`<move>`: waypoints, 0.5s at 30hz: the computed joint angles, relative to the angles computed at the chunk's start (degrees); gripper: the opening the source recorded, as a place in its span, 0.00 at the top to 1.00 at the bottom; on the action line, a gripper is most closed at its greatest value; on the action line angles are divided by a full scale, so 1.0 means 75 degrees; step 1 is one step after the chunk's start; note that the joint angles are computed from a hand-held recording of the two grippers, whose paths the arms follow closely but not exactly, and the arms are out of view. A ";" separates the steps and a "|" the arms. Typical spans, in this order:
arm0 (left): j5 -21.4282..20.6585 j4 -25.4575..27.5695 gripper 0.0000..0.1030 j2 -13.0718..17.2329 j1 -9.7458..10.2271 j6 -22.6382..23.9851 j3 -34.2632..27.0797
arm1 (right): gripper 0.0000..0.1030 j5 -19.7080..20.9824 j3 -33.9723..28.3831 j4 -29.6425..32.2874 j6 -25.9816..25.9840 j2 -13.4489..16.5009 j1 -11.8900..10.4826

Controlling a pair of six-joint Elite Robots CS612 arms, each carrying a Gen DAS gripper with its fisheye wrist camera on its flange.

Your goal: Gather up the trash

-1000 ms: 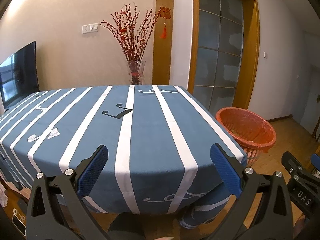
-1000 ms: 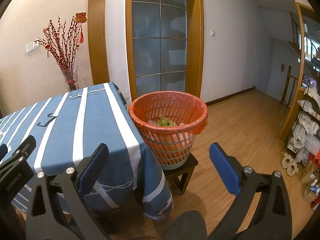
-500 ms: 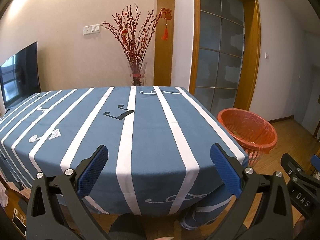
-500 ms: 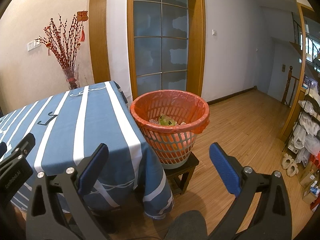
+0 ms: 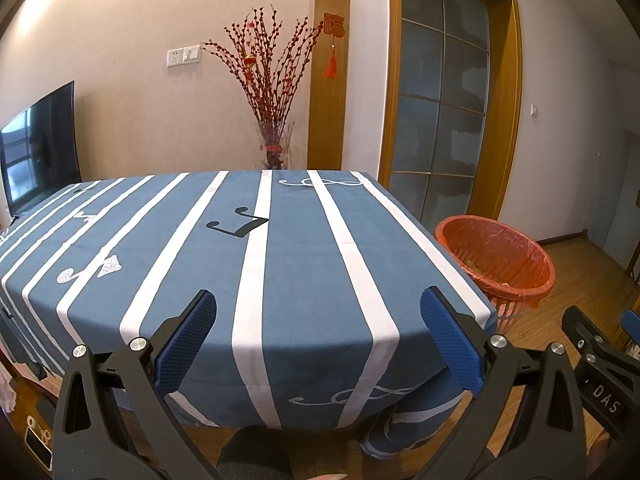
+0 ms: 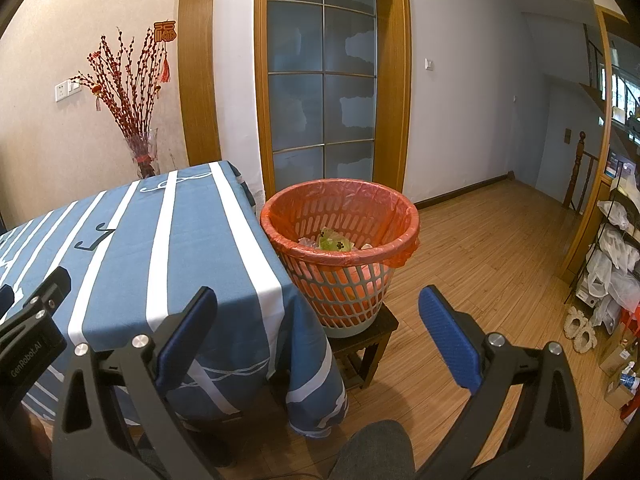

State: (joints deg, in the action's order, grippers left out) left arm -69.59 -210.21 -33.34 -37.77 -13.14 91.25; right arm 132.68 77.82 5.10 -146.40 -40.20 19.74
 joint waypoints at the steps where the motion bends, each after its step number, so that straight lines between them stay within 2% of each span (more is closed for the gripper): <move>1: -0.0005 0.0015 0.03 -0.0001 0.0001 -0.0014 0.0000 | 0.04 0.0000 0.0000 0.0000 0.0000 0.0000 0.0000; 15: -0.0039 0.0110 0.02 0.0004 0.0004 -0.0061 -0.0027 | 0.04 -0.0010 0.0007 0.0004 -0.0005 -0.0009 -0.0007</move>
State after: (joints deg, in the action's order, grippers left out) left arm -69.89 -209.38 -33.30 -37.74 -13.60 91.05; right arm 132.61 77.87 5.13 -146.44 -40.27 19.69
